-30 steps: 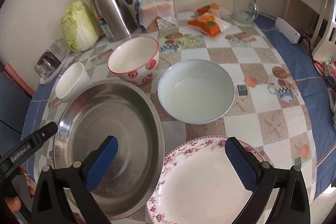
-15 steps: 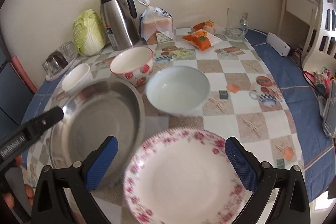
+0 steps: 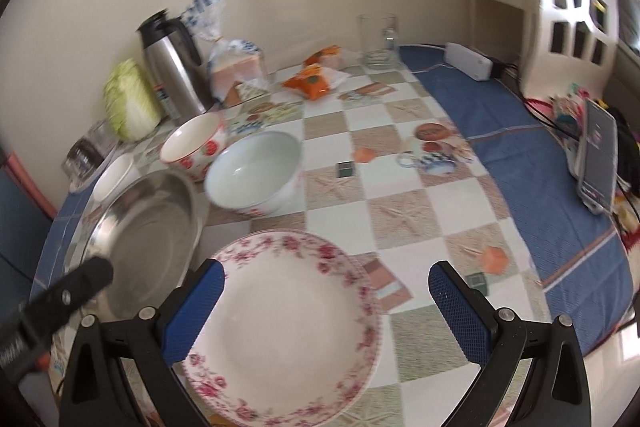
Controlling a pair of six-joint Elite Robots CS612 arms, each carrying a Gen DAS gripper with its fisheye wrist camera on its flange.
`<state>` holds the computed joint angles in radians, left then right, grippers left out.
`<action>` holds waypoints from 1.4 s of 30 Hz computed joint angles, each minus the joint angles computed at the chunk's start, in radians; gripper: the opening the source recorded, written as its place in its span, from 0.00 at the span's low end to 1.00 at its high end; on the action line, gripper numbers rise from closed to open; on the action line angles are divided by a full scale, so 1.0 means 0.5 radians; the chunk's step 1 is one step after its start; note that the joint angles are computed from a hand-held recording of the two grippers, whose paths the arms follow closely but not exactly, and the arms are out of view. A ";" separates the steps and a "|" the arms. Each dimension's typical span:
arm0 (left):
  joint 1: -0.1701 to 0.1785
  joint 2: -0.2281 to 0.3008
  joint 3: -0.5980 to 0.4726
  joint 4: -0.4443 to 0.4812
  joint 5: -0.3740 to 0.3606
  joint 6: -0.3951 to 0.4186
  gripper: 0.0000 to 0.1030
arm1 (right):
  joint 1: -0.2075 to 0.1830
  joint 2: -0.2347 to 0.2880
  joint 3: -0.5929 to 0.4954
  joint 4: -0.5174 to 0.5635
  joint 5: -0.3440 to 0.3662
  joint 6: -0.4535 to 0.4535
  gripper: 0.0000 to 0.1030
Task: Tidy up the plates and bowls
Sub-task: 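Move both grippers to the rim of the rose-bordered white plate, then close both grippers on the rose-bordered plate rim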
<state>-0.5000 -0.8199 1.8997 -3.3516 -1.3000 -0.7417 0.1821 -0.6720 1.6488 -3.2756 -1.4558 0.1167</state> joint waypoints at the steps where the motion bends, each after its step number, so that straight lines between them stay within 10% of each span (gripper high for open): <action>1: -0.009 0.000 0.000 -0.002 0.002 -0.001 0.91 | -0.011 -0.001 0.006 -0.004 0.010 0.026 1.00; 11: -0.034 0.020 -0.013 0.069 -0.104 -0.195 0.91 | -0.107 0.002 0.010 0.151 0.140 0.366 1.00; 20: -0.021 0.039 -0.032 0.211 -0.248 -0.339 0.91 | -0.093 0.013 -0.033 0.338 0.150 0.272 0.98; 29: 0.006 0.067 -0.061 0.310 -0.376 -0.415 0.89 | -0.102 0.050 -0.096 0.550 0.237 0.295 0.58; 42: 0.078 0.150 -0.116 0.409 -0.599 -0.638 0.59 | -0.112 0.089 -0.141 0.641 0.317 0.336 0.13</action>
<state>-0.4611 -0.7447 1.8417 -3.1470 -1.5994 -1.0605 0.1259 -0.6276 1.5783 -2.9553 -1.2974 0.2849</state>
